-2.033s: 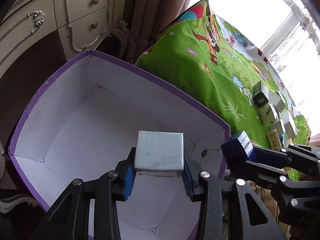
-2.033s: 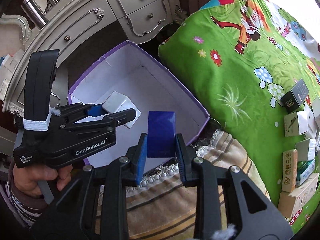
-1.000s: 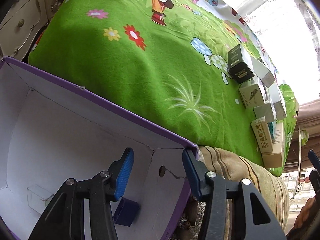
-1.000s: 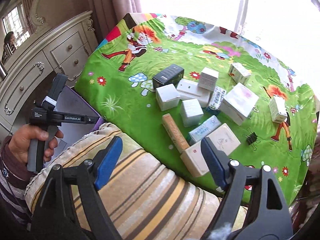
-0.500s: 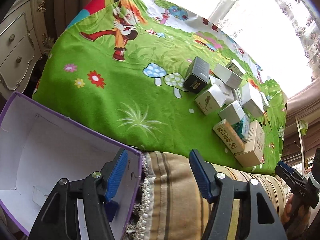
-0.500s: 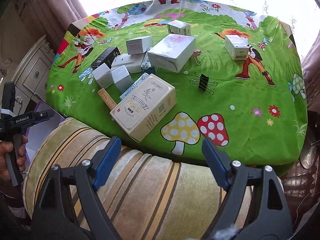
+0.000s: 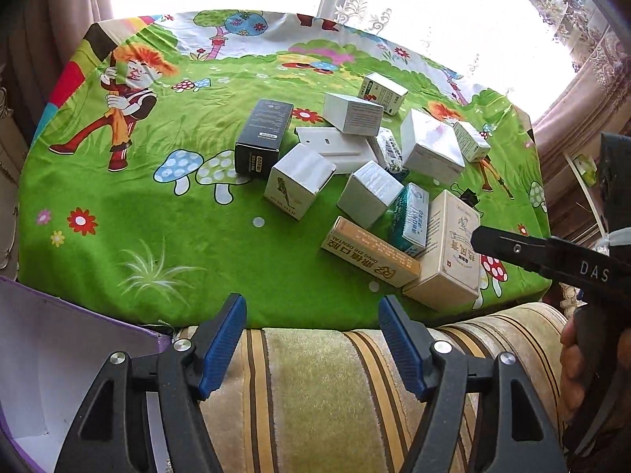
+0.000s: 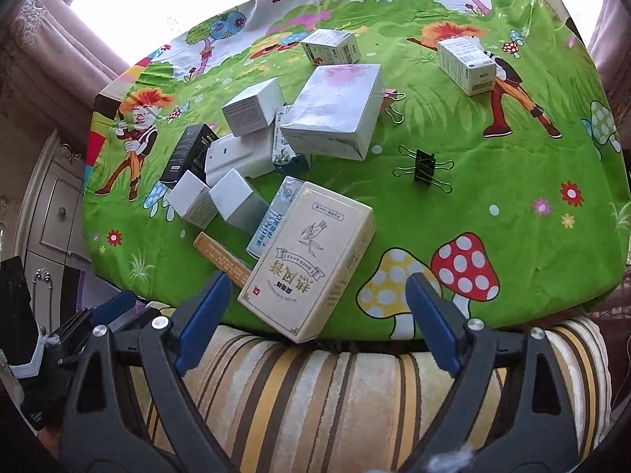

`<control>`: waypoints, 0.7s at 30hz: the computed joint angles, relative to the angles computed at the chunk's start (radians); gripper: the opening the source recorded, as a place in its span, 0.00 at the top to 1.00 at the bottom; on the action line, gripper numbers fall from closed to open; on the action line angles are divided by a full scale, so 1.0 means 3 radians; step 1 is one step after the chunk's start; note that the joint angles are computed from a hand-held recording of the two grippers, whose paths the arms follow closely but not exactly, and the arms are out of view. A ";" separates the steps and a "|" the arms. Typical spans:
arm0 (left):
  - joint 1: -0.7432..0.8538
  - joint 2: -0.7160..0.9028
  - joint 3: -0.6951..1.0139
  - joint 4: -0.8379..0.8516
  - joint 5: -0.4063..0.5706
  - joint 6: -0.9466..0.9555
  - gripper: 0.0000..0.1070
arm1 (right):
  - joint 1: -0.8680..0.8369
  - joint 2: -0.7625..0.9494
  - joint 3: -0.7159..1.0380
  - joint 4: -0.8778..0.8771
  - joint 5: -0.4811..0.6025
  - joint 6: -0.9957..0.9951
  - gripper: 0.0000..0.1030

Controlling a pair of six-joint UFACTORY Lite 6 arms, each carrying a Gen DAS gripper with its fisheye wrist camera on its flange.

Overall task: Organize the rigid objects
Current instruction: 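Grasp the cream box with the right gripper while the left grasps the orange box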

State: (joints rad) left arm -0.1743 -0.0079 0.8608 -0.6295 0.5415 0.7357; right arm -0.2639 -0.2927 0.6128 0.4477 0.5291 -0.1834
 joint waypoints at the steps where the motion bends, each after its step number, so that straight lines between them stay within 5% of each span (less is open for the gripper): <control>1: -0.0012 -0.0007 -0.0001 0.0013 -0.0018 0.0012 0.34 | 0.0064 0.0091 0.0048 -0.0039 -0.0036 0.0110 0.11; 10: -0.0090 0.0066 0.0069 -0.0119 0.0035 0.0153 0.23 | 0.0394 0.0525 0.0177 -0.0615 -0.0314 0.0654 0.13; 15: -0.0314 0.0205 0.0173 0.0130 -0.0022 -0.0054 0.21 | 0.0172 0.0490 0.0033 -0.0553 -0.0306 0.0382 0.41; 21: -0.0694 0.0426 0.0342 0.0617 -0.0161 -0.0468 0.17 | -0.0146 0.0118 -0.0239 -0.0572 -0.0288 0.0053 0.46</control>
State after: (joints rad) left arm -0.3826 0.1200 0.9633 -0.4445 0.4930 0.5953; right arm -0.3076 -0.2572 0.5410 0.2761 0.4427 -0.1676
